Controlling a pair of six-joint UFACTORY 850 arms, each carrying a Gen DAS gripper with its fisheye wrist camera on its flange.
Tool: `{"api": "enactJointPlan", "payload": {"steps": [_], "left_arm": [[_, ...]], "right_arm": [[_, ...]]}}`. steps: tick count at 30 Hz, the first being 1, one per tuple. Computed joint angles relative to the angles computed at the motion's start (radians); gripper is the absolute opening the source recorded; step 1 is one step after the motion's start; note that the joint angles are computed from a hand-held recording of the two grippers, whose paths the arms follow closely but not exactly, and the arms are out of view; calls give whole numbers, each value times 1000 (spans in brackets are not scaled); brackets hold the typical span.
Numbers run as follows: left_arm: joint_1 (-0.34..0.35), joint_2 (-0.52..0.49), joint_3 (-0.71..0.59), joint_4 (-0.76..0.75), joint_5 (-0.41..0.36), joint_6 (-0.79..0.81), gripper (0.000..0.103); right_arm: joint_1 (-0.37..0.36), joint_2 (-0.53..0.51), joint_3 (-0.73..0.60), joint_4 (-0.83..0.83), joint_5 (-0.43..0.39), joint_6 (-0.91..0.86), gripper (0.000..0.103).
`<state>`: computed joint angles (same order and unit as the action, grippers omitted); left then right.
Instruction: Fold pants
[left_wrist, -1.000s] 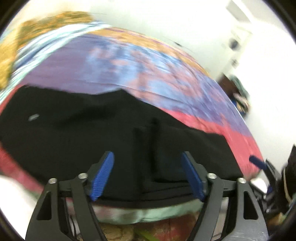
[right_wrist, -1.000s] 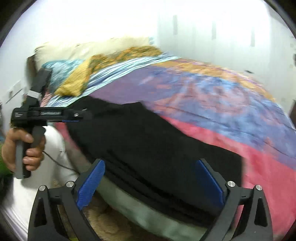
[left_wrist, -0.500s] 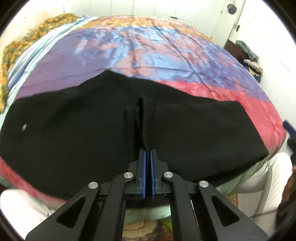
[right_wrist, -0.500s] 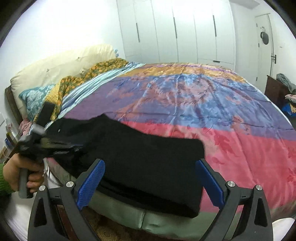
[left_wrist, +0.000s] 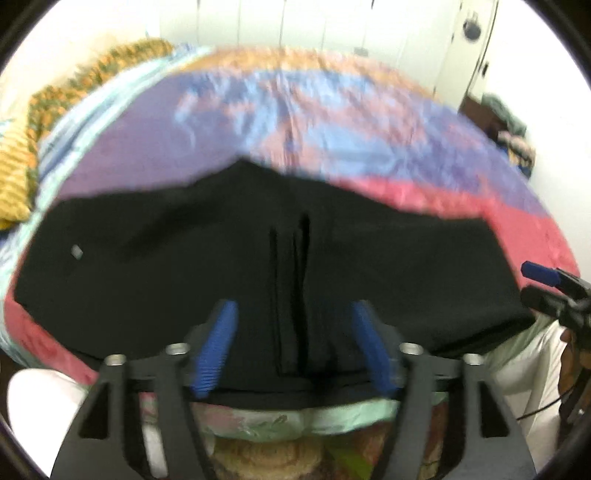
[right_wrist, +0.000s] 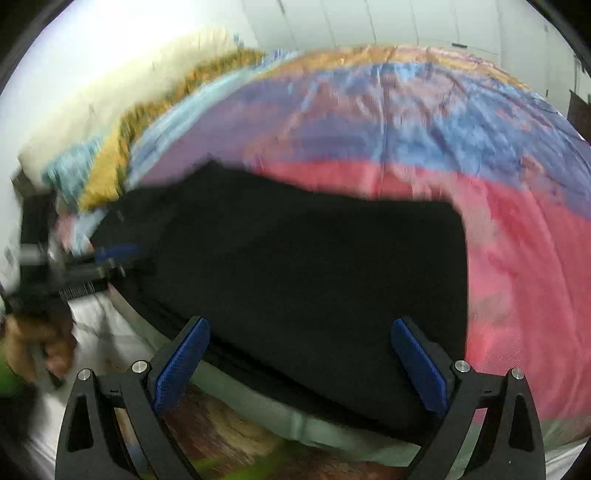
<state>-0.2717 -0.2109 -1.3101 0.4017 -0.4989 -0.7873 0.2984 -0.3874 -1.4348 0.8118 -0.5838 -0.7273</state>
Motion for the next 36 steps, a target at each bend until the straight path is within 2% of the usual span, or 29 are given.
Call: {"api": "enactJointPlan", "payload": {"steps": [2,6,8,10,11,12,14,18,21,22,23,25,28,30,32,35,36], "left_arm": [[-4,5,-9,83,26,-60,88],[-4,-78,-88,135,-3,-64,88],[-1,-124,-122,124,-34,-56,88],[11,-168,-154,60,-87,-6,88],[15,-184,-165,38,-109,8,86],[19,-185,-163,17,-122,18,84],[26,-144,-118,2,-79,3,84],[21,-80,-43,88,-9,-106,91],[25,-83,-23,119,7,-156,91],[27,-83,-16,141,15,-180,91],[29,-82,-13,157,12,-195,91],[34,-76,-10,204,11,-236,91],[47,-95,-46,365,-21,-350,92],[71,-134,-97,403,-35,-373,101],[109,-212,-188,328,-55,-270,101],[141,-358,-340,213,-198,-88,103],[150,-386,-348,176,-194,-39,103]], "right_arm": [[-7,-23,-65,-39,-23,54,98],[-5,-126,-216,-213,-57,227,98],[-6,-189,-278,-256,-98,291,98],[-4,-277,-359,-322,-193,379,98],[1,-300,-379,-364,-208,416,99],[10,-298,-375,-404,-186,434,98],[15,-267,-350,-406,-151,429,98],[20,-119,-201,-323,1,323,98],[28,-26,-53,-233,131,251,98],[30,-19,-25,-224,151,243,99],[35,-31,-13,-256,150,264,99],[47,-84,-40,-396,82,390,99],[51,-78,-17,-387,129,371,103],[52,-92,-34,-414,119,400,103],[49,-96,-27,-384,140,370,103],[43,-93,-12,-328,160,319,103],[47,-93,-11,-333,161,324,103]]}}
